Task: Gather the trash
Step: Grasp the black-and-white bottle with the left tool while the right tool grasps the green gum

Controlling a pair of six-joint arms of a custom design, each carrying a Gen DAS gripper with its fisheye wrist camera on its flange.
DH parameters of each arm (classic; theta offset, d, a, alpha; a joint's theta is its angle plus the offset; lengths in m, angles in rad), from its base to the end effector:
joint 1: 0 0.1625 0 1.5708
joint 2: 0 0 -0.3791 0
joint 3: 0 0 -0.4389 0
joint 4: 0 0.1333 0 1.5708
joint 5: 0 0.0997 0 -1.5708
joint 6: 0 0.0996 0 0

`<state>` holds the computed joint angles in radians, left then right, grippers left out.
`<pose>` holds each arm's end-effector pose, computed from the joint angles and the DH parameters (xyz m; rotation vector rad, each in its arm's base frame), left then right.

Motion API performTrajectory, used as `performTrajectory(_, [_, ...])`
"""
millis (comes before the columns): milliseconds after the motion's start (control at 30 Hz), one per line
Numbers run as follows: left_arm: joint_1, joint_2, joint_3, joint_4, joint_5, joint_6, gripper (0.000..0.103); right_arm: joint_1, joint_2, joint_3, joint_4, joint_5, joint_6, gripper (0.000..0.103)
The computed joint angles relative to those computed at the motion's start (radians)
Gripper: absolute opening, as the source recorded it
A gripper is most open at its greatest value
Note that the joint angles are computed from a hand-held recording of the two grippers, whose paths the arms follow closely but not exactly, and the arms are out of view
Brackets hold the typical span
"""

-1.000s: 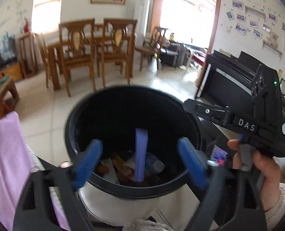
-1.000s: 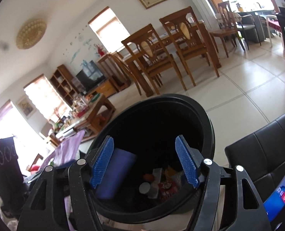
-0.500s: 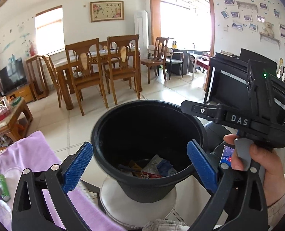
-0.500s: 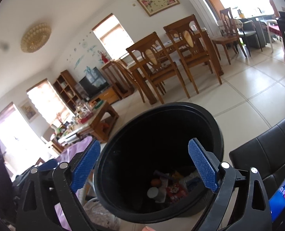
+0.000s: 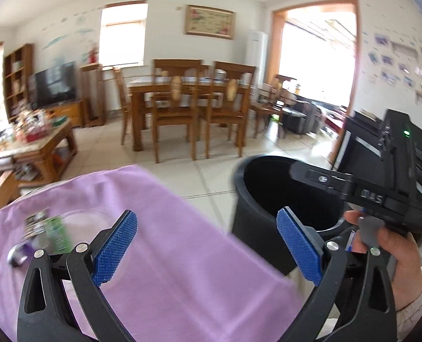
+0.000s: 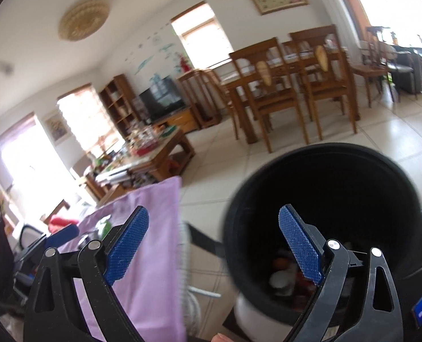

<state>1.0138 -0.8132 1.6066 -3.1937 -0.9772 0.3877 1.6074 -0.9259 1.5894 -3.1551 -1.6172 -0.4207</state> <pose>-0.2078 -0.6912 0.1429 0.8051 2.2868 -1.1162 0.1547 -0.7080 0.2143 0.5687 -2.5778 1.2733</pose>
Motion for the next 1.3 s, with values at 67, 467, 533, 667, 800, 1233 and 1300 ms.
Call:
performTrajectory(67, [0.027,-0.041,0.024,-0.012,0.013,-0.017,0.098,0.031,0.045,-0.032,0.016,-0.009,-0.010,0.091])
performTrajectory(467, [0.210,-0.196,0.015,0.120,0.129,-0.143,0.076,0.152,0.257,-0.207,0.144,-0.014,-0.058,0.091])
performTrajectory(533, [0.237,-0.199,-0.019,0.222,0.172,-0.164,0.057,0.162,0.280,-0.231,0.168,-0.016,-0.059,0.091])
performTrajectory(667, [0.269,-0.184,-0.077,0.356,0.207,-0.140,0.050,0.180,0.338,-0.297,0.226,-0.028,-0.076,0.091])
performTrajectory(800, [0.278,-0.151,-0.126,0.406,0.189,-0.050,0.050,0.190,0.393,-0.375,0.301,-0.052,-0.105,0.091])
performTrajectory(1233, [0.280,-0.135,-0.146,0.414,0.167,0.004,0.040,0.254,0.749,-0.890,0.667,-0.263,-0.126,0.072])
performTrajectory(1300, [0.284,-0.149,-0.133,0.403,0.169,-0.019,0.040,0.261,0.810,-0.981,0.724,-0.290,-0.128,0.064])
